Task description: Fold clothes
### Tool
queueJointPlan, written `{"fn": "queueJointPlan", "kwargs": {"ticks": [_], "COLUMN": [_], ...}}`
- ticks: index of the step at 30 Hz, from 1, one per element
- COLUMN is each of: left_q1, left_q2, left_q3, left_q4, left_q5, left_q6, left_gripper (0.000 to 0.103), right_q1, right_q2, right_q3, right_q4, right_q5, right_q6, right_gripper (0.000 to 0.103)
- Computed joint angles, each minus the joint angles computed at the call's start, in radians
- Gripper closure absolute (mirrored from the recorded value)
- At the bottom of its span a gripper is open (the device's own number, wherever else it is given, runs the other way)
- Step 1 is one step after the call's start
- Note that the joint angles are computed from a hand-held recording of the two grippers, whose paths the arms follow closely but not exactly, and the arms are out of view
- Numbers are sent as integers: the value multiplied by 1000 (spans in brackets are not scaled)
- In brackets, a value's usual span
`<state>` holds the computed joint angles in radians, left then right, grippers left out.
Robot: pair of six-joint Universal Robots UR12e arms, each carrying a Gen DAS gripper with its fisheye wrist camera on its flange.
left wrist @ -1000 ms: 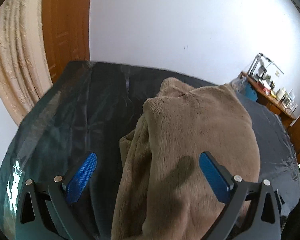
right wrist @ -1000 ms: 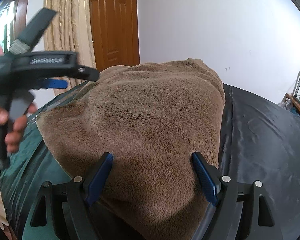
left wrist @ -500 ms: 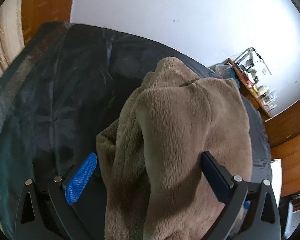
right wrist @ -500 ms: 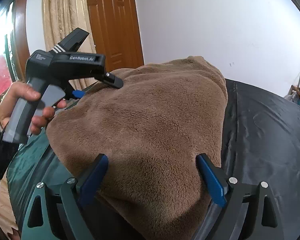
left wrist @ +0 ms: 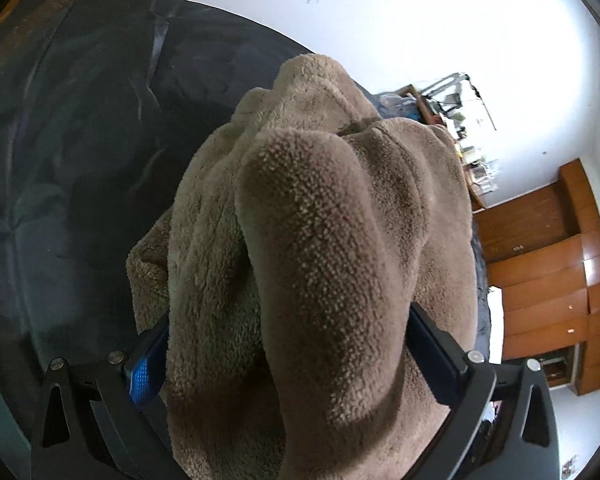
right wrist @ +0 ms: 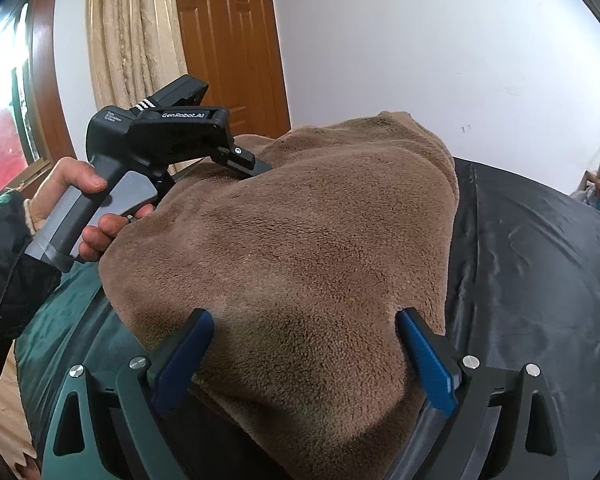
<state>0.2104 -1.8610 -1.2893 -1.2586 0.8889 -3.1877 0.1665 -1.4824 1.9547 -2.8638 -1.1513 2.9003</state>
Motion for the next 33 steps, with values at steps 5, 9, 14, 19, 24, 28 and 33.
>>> {"fn": "queueJointPlan", "kwargs": {"ticks": [5, 9, 14, 19, 24, 28, 33], "left_q1": [1, -7, -5, 14, 35, 45, 49], "left_q2": [-3, -1, 9, 19, 38, 45, 41], "left_q3": [1, -1, -16, -46, -79, -94, -96], "left_q4": [-36, -29, -19, 4, 12, 15, 11], "left_q5": [-54, -34, -33, -97, -142, -167, -196], "left_q6": [73, 90, 101, 122, 152, 168, 178], "left_gripper": [0, 0, 0, 0, 0, 0, 0], "right_q1": [-7, -11, -37, -93, -132, -151, -161], "right_q2": [6, 16, 19, 9, 43, 114, 175], "right_q3": [-5, -14, -10, -40, -114, -197, -235], "right_q4": [3, 9, -1, 114, 170, 328, 417], "right_q5": [13, 26, 100, 205, 224, 315, 437], "right_q6": [1, 4, 43, 132, 182, 199, 218], "right_gripper": [7, 4, 1, 1, 1, 1, 1]}}
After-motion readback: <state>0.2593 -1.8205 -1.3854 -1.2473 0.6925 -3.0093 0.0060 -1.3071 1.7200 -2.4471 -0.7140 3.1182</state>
